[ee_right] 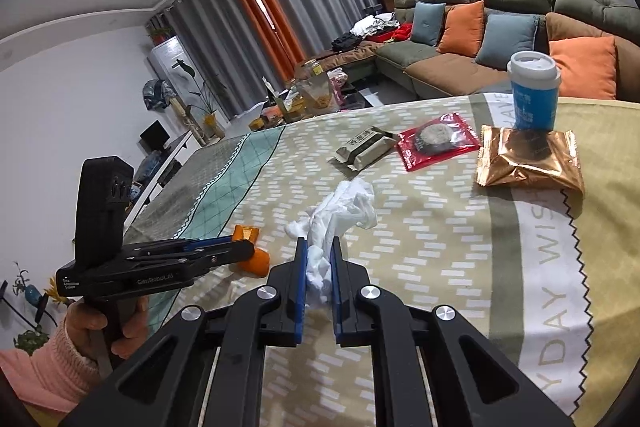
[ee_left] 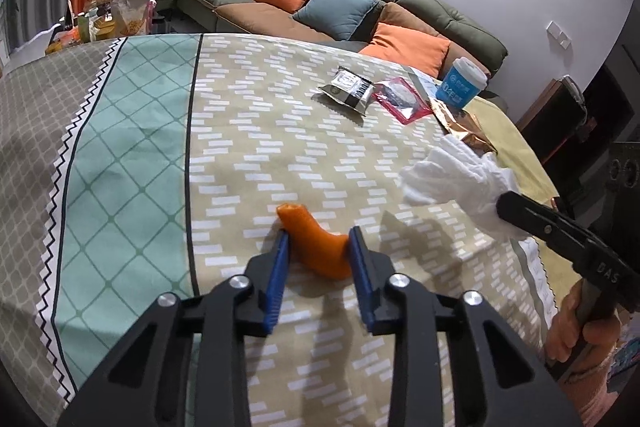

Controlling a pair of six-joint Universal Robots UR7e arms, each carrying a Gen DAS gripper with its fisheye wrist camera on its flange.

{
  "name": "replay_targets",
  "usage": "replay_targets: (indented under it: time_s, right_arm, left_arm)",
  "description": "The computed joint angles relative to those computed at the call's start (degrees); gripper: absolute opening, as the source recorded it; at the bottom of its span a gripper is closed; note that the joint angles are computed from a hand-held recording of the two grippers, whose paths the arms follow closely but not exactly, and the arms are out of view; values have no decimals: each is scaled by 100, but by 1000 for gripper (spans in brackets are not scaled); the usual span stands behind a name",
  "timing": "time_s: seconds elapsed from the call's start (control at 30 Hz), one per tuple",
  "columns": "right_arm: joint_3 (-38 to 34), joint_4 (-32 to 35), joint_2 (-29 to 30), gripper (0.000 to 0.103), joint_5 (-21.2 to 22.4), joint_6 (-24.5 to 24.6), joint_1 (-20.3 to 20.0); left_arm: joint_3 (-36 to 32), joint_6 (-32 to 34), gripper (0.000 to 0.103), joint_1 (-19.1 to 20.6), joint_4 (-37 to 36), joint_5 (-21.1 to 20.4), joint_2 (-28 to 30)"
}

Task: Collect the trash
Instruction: 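Grasp the second orange foam piece with the left gripper while the right gripper grasps a white plastic bag, then lift the orange foam piece and white bag and carry them to the teal bin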

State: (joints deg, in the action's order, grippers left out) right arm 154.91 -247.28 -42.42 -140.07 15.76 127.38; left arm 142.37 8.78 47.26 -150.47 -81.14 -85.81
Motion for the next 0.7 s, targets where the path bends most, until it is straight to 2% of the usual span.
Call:
replay_targets:
  time_s: [0.27,0.43,0.7]
  right_arm:
    - [-117,-146,82,11,230,-161,58]
    - [-279,-186,174,11,482,-331,75]
    - [-659,3,333,11,928,-591,128]
  left_arm:
    - [274,247,22,-120,-32,120,-595]
    - [313,325,22,-62,218,140,-1177]
    - [260,398,22,116,779,432,-2148]
